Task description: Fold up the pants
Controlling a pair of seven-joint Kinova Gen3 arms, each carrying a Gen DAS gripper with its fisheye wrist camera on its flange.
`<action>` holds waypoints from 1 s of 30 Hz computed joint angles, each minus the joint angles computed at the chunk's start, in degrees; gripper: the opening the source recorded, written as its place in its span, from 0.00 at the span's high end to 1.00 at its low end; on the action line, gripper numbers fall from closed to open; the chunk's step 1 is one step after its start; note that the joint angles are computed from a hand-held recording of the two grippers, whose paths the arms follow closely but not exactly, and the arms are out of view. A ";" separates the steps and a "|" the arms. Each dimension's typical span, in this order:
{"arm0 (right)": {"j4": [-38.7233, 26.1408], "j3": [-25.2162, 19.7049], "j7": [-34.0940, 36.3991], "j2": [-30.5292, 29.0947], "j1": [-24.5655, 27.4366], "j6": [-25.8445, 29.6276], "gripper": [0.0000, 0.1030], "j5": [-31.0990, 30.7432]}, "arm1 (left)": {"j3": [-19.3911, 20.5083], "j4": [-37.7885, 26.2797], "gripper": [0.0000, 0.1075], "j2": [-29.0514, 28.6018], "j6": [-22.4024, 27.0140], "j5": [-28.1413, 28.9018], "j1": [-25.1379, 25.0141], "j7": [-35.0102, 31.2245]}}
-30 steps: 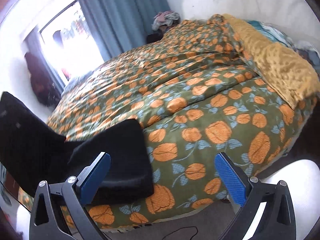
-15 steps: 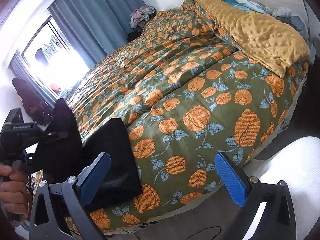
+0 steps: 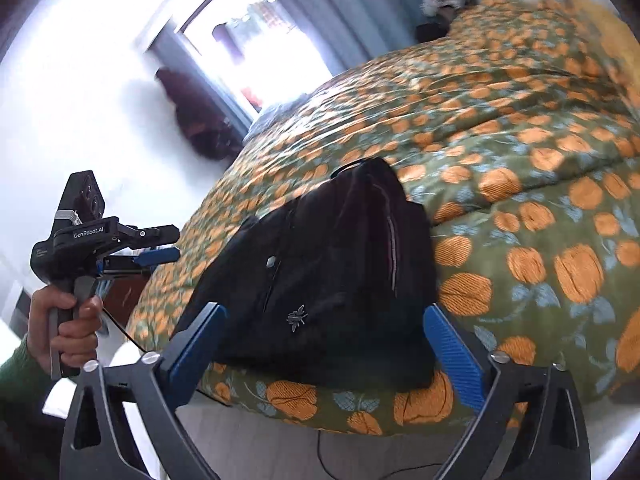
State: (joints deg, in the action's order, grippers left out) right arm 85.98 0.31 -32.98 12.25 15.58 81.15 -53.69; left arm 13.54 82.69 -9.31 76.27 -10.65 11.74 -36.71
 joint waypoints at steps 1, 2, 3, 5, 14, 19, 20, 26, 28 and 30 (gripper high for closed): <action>-2.65 0.19 -0.45 1.59 -1.86 1.43 0.29 2.33 | -0.37 1.52 0.43 -0.81 0.33 0.18 -0.36 0.76; -5.31 -0.67 -1.77 3.14 -2.68 3.03 0.32 4.37 | -1.03 3.59 0.43 -1.84 -0.27 1.22 -0.76 1.83; -7.96 -1.86 -3.55 4.57 -3.10 5.05 0.38 6.69 | -1.86 5.76 0.43 -3.52 -1.11 2.63 -1.22 2.41; -11.47 -1.45 -6.70 6.05 -6.12 6.67 0.44 11.33 | -1.97 9.46 0.43 -5.60 -3.26 4.19 -2.39 3.99; -11.39 -2.55 -12.67 4.47 -2.14 3.56 0.89 9.27 | 1.17 11.38 0.43 -5.21 -6.14 4.45 -2.99 3.37; -11.51 -2.66 -14.73 5.75 -3.37 4.26 0.80 14.31 | 0.82 11.94 0.43 -4.93 -6.83 4.52 -2.47 3.24; -11.48 -2.90 -13.60 4.94 -3.25 3.61 0.75 14.16 | 0.78 12.26 0.43 -5.07 -7.08 4.53 -2.46 3.37; -16.88 -3.75 -13.01 7.58 -8.21 4.76 0.56 20.66 | 0.31 13.02 0.43 -4.79 -7.01 5.16 -2.46 3.85; -19.48 -4.01 -14.69 8.87 -9.04 6.67 0.86 21.99 | 1.53 11.84 0.43 -4.65 -5.67 3.48 -2.47 4.45; -21.41 -4.89 -14.85 8.38 -6.56 8.44 0.89 19.79 | 3.38 10.38 0.41 -4.18 -4.24 0.53 -2.14 4.94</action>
